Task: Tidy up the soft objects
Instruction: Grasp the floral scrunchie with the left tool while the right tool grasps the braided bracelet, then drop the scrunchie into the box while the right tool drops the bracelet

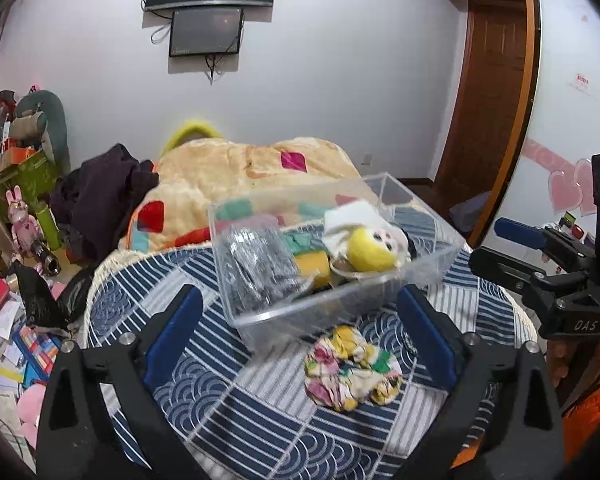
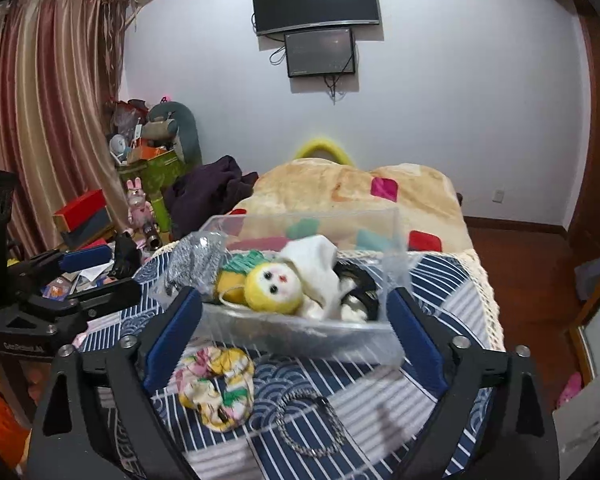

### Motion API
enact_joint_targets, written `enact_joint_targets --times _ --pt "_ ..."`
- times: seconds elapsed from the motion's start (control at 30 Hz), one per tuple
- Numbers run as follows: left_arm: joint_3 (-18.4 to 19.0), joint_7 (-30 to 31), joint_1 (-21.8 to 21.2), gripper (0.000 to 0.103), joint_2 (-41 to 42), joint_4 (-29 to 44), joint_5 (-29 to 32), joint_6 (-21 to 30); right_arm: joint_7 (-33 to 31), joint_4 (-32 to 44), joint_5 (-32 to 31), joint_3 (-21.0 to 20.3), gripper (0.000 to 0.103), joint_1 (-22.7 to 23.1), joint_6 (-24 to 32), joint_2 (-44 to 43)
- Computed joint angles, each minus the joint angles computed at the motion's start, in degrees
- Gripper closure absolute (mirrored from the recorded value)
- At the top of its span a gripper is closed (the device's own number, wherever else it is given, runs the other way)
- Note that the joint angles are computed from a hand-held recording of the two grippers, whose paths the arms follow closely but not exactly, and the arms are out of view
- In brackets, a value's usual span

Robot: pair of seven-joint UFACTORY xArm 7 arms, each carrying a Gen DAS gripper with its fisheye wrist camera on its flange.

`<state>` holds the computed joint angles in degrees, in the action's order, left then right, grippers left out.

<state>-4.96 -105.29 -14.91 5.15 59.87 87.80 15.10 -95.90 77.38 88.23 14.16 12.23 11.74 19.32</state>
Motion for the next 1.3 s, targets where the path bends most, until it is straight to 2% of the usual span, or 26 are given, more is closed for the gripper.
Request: enact_joint_targets --times 0.13,0.4,0.57,0.6,0.73,0.77,0.8,0.83,0.87,0.9,0.97,1.0,1.07,1.1,1.13,1.2,1.3 --pt "-0.2 4.0 -0.7 0.003 2.1 -0.1 -4.4 -0.9 -0.4 -1.8 -0.5 -0.7 0.005 0.2 -1.7 -0.1" --pt "1.7 14.0 -3.5 0.003 8.3 0.8 -16.7 -4.7 14.0 -5.7 -16.5 -0.5 0.007 -0.8 -1.0 3.0" --pt "2.4 22.0 -4.7 0.003 11.9 2.0 -25.6 -6.2 22.2 -5.7 -26.1 -0.5 0.03 -1.0 1.0 5.1" --pt "2.7 23.3 -5.0 0.003 12.6 2.5 -26.7 -6.4 23.7 -5.4 -27.8 -0.5 0.032 -1.0 1.0 5.5" --pt "1.8 31.7 -4.2 0.004 15.9 4.2 -34.1 -7.2 23.9 -6.4 -30.5 2.2 0.045 -1.9 -4.9 6.0" --pt "2.6 32.0 -4.7 0.007 16.4 4.5 -34.8 -7.8 23.7 -6.8 -30.6 3.4 0.053 -2.8 -5.7 5.9" --pt "4.8 30.3 -6.6 0.009 16.6 4.7 -33.6 -8.3 23.6 -7.1 -30.7 4.5 0.057 -4.0 -5.7 5.7" --pt "7.3 28.5 -8.8 0.014 16.6 4.8 -32.1 -8.9 23.4 -7.3 -30.6 5.7 0.064 -5.4 -5.4 5.6" --pt "8.5 28.2 -10.0 0.023 16.7 4.9 -31.8 -9.3 23.6 -7.4 -30.5 6.8 0.072 -6.7 -5.1 5.5" --pt "9.7 28.0 -11.2 0.026 16.6 4.9 -31.6 -9.7 23.5 -7.5 -30.3 7.9 0.076 -8.2 -4.8 5.4" --pt "11.6 28.3 -13.1 0.045 16.3 4.6 -31.9 -10.5 23.3 -7.7 -29.5 10.1 0.089 -11.2 -3.8 5.4" --pt "12.8 28.1 -14.4 0.05 16.0 4.3 -31.7 -10.7 23.4 -7.5 -29.3 10.6 0.09 -12.0 -3.3 5.6" --pt "14.5 28.4 -16.1 0.073 15.3 3.3 -32.1 -11.7 22.7 -7.3 -27.9 11.7 0.091 -13.9 -1.6 5.7" --pt "15.2 28.5 -16.7 0.077 14.8 2.6 -32.2 -12.4 21.6 -7.6 -26.5 12.2 0.091 -14.7 -1.2 5.3" --pt "16.7 27.5 -18.1 0.079 14.2 2.0 -31.5 -12.9 20.8 -7.8 -25.4 12.2 0.091 -14.7 -1.2 5.0" --pt "21.8 21.1 -23.0 0.082 13.0 1.5 -25.6 -12.7 18.2 -8.5 -22.4 12.3 0.091 -15.0 -0.6 4.0" --pt "24.1 12.0 -25.2 0.083 9.6 0.1 -15.7 -12.2 13.7 -9.0 -17.5 12.2 0.091 -14.8 0.0 2.4"
